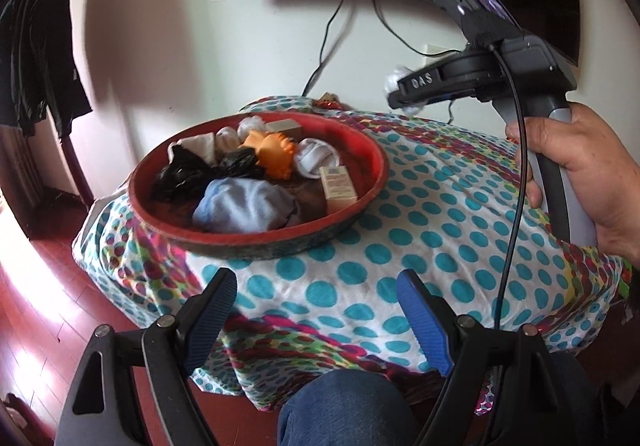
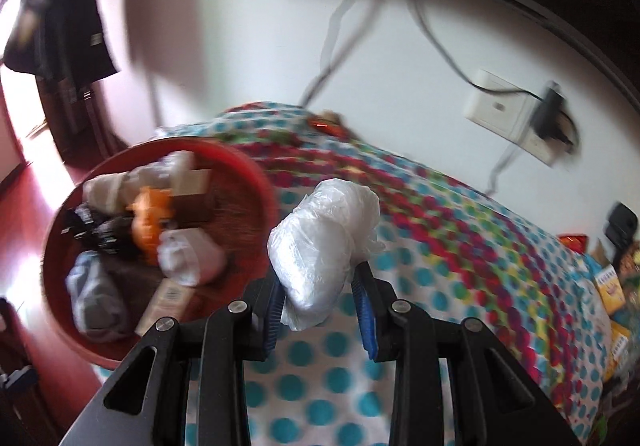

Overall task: Organize objects
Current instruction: 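Carry the white bundle over the red basin with the right gripper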

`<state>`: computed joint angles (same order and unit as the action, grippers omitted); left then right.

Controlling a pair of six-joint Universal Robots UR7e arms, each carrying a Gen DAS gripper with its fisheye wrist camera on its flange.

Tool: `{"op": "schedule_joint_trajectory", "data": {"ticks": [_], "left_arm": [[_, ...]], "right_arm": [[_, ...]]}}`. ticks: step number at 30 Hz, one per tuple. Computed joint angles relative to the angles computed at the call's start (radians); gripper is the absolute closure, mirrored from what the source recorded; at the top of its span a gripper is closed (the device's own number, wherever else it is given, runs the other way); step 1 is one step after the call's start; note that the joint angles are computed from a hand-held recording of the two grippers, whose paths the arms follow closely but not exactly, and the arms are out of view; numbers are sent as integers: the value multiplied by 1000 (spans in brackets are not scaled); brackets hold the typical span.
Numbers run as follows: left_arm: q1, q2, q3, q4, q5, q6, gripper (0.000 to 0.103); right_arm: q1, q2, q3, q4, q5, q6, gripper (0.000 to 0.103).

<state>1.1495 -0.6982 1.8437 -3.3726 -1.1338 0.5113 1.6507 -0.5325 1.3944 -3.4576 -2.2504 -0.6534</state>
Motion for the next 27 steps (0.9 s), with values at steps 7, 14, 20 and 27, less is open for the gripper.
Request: {"op": "schedule_joint_trajectory", "data": {"ticks": [7,14,20,27], "left_arm": [[21,-42,27,-1,24,-27,19],[33,-47,19,9,35,-42,19],[37,-38,4,26,47,-52,19],[38,-25,-9,49,65,-62,19]], "right_arm": [[52,85,-71,108,52,15,73],[65,149,-131,194,56,50,73],[59,195,-176,234,38,48,73],[30,235,-221,275,0,90,72]]}}
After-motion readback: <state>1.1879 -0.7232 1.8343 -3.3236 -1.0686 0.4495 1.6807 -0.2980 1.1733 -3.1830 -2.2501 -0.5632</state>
